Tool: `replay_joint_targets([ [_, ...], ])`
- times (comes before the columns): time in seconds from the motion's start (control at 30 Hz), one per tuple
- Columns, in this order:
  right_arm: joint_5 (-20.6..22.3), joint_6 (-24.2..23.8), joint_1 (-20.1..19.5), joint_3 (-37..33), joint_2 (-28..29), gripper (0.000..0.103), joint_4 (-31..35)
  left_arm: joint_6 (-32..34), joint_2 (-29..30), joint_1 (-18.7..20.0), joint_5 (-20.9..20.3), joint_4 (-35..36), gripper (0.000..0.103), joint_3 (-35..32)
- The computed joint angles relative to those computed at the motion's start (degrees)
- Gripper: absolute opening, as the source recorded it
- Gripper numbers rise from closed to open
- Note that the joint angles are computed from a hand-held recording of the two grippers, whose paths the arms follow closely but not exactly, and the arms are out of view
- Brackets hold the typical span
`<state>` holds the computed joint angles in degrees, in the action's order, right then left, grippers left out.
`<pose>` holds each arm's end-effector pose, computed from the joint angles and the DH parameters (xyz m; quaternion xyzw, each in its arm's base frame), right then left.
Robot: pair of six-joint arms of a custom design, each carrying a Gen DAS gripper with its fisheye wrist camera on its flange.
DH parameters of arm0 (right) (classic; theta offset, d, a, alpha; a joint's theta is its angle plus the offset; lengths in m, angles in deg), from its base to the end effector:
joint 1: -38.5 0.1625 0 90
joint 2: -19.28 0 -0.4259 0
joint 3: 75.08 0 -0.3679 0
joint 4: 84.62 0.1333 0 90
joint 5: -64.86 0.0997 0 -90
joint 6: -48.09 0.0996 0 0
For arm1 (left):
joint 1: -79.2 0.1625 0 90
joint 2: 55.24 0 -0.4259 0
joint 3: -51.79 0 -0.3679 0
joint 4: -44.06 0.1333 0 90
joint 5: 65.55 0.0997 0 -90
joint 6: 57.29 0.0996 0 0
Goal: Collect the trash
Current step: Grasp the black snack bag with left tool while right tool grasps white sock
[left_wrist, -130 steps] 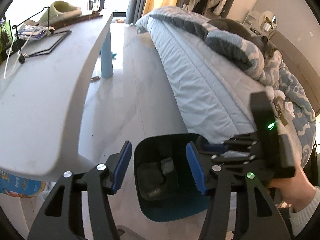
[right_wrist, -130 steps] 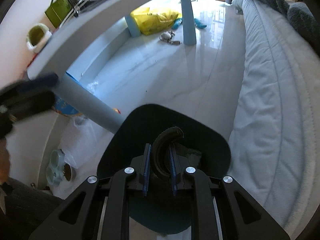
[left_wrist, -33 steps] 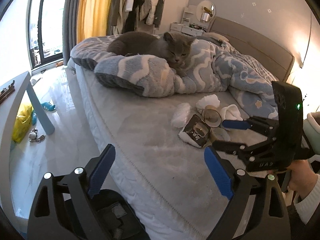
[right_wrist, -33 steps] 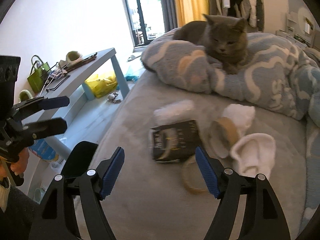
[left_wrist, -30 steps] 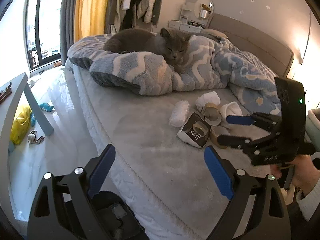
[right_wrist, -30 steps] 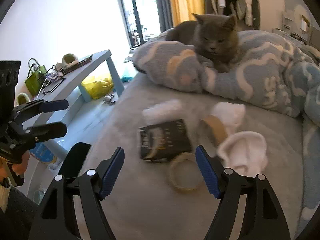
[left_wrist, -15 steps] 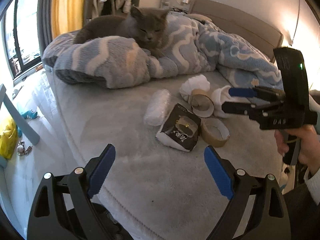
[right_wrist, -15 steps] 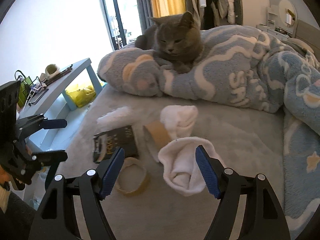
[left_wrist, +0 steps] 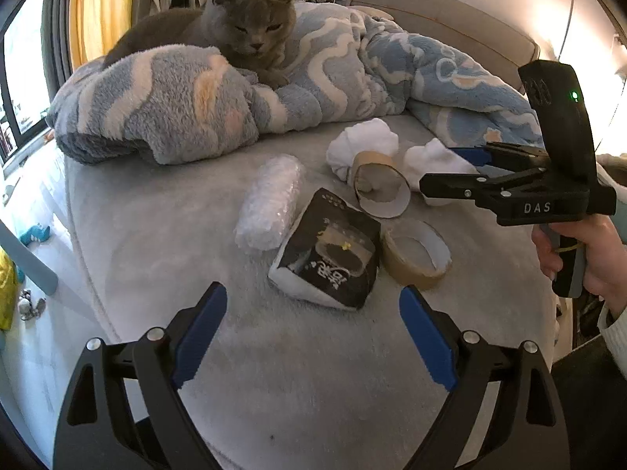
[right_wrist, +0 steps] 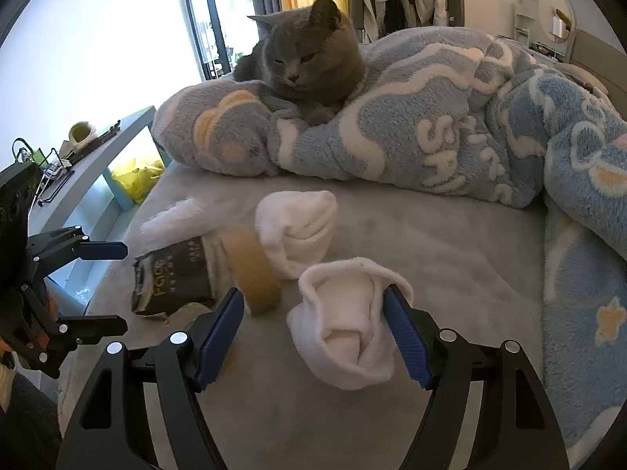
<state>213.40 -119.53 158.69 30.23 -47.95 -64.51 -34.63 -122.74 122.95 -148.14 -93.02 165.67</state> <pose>0.2415 -0.3189 0.2316 -0.0025 -0.8496 0.3934 0.3514 -0.2729 -0.4636 0.1921 0.5642 0.8231 -0.0192 0.0620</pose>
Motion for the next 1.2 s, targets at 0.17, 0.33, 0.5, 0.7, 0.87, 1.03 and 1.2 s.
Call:
replay_joint_targets([
  [0.17,-0.07,0.58,-1.32,0.43,-0.26,0.074,1.09,0.26,1.28,0.05,-0.35,0.14,0.088,-0.32],
  [0.33,-0.42,1.48,-2.51,0.92,-0.47,0.074,2.18,0.00,2.13,0.23,-1.29,-0.10,0.083,-0.73],
  [0.5,-1.92,1.49,-3.85,1.14,-1.04,0.071,2.15,-0.31,3.23,0.33,-1.39,-0.50,0.081,-1.00],
  [0.7,-3.50,1.56,-5.93,2.12,-2.46,0.056,1.84,-0.55,4.67,0.58,-2.19,-1.68,0.081,-1.35],
  [0.87,-3.45,1.55,-6.65,2.84,-3.32,0.043,1.20,-0.29,5.27,0.36,-2.02,-2.99,0.077,-1.15],
  [1.03,-3.87,1.93,-7.22,2.92,-4.04,0.039,1.00,-0.69,5.71,0.41,-1.74,-4.14,0.068,-1.15],
  [1.2,-3.70,3.34,-6.62,3.10,-4.69,0.036,0.74,-1.05,5.25,0.31,-1.46,-3.80,0.062,-1.09],
])
